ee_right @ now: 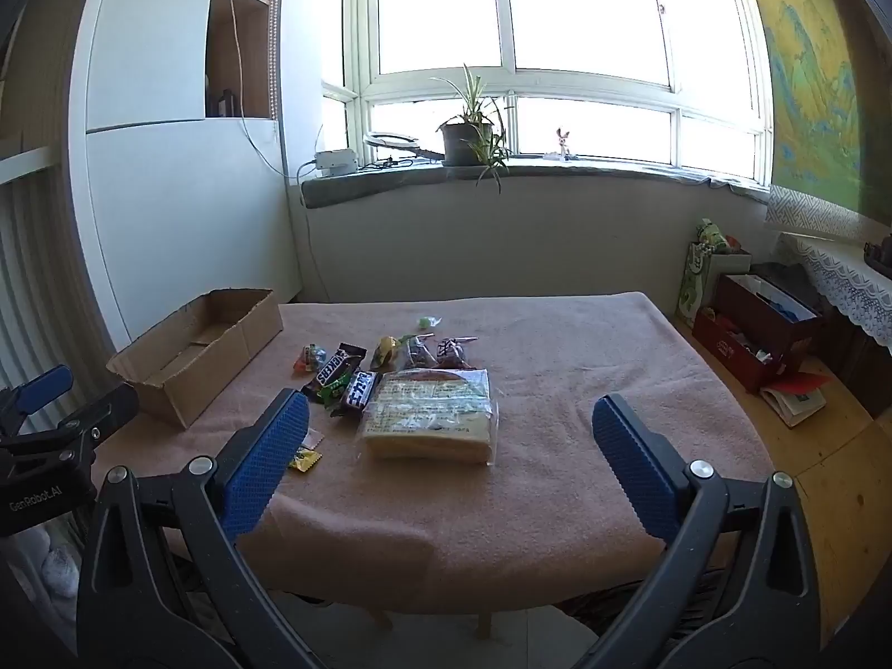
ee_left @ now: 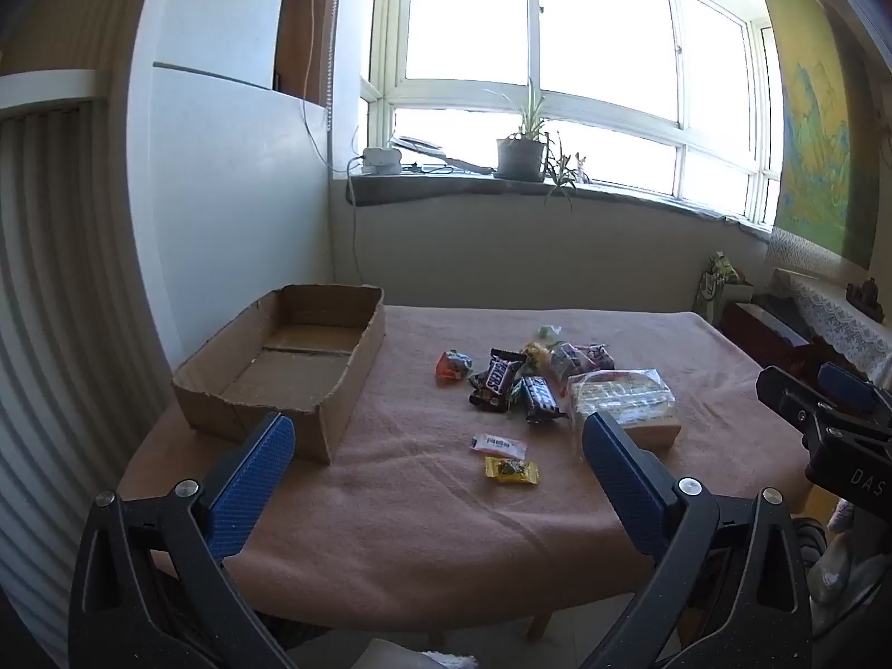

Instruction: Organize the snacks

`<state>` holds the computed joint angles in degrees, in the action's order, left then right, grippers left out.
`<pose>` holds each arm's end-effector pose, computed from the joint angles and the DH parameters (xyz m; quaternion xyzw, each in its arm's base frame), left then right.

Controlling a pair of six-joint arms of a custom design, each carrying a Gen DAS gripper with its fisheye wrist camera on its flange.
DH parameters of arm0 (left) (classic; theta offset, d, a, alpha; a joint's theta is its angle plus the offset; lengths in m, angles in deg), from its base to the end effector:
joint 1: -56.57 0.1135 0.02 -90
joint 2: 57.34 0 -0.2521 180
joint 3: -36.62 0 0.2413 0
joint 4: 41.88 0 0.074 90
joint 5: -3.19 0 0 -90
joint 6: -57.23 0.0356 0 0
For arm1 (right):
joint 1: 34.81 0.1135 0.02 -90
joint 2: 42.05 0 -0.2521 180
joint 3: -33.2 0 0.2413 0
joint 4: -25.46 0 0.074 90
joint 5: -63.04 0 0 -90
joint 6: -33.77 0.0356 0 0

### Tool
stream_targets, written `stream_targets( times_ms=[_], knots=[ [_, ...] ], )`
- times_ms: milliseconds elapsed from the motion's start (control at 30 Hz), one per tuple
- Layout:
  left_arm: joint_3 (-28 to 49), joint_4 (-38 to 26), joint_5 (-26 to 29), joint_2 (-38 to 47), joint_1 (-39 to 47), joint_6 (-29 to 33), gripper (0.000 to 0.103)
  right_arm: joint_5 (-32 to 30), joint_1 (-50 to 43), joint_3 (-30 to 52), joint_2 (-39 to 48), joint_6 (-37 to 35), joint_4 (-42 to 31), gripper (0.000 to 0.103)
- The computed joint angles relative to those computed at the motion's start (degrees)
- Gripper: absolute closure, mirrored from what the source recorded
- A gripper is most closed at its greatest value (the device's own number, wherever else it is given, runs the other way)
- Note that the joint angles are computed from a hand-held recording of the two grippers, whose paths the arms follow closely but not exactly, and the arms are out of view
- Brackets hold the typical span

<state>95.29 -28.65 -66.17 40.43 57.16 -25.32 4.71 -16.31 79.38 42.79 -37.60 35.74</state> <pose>0.3380 -0.0091 0.1643 0.1448 0.8266 -0.1148 0.5317 0.2691 0.0703 0.1643 0.1407 0.8261 -0.0653 0.5417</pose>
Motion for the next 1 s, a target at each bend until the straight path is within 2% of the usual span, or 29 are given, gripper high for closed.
stream_targets(
  times_ms=[200, 300, 333, 400, 1000],
  knots=[
    [0.4, -2.5, -0.6, 0.9, 0.4, -0.2, 0.001, 2.1, 2.2, 1.0, 1.7, 0.2, -1.0, 0.0],
    [1.0, -3.0, -1.1, 1.3, -0.2, -0.3, 0.001, 0.0, 0.8, -0.1, 1.9, 1.0, 0.7, 0.0],
    [0.1, -1.5, -0.6, 1.6, 0.2, -0.2, 0.001, -1.5, -0.2, 0.0, 1.0, 1.4, -0.8, 0.0],
    [-0.1, -1.4, -0.3, 1.3, 0.4, -0.2, 0.001, -0.7, 0.6, 0.6, 0.7, 1.7, -2.3, 0.0],
    [-1.5, 0.1, -0.2, -0.5, 0.3, -0.2, 0.001, -0.4, 1.6, 0.4, 0.8, 1.4, -1.5, 0.0]
  ],
)
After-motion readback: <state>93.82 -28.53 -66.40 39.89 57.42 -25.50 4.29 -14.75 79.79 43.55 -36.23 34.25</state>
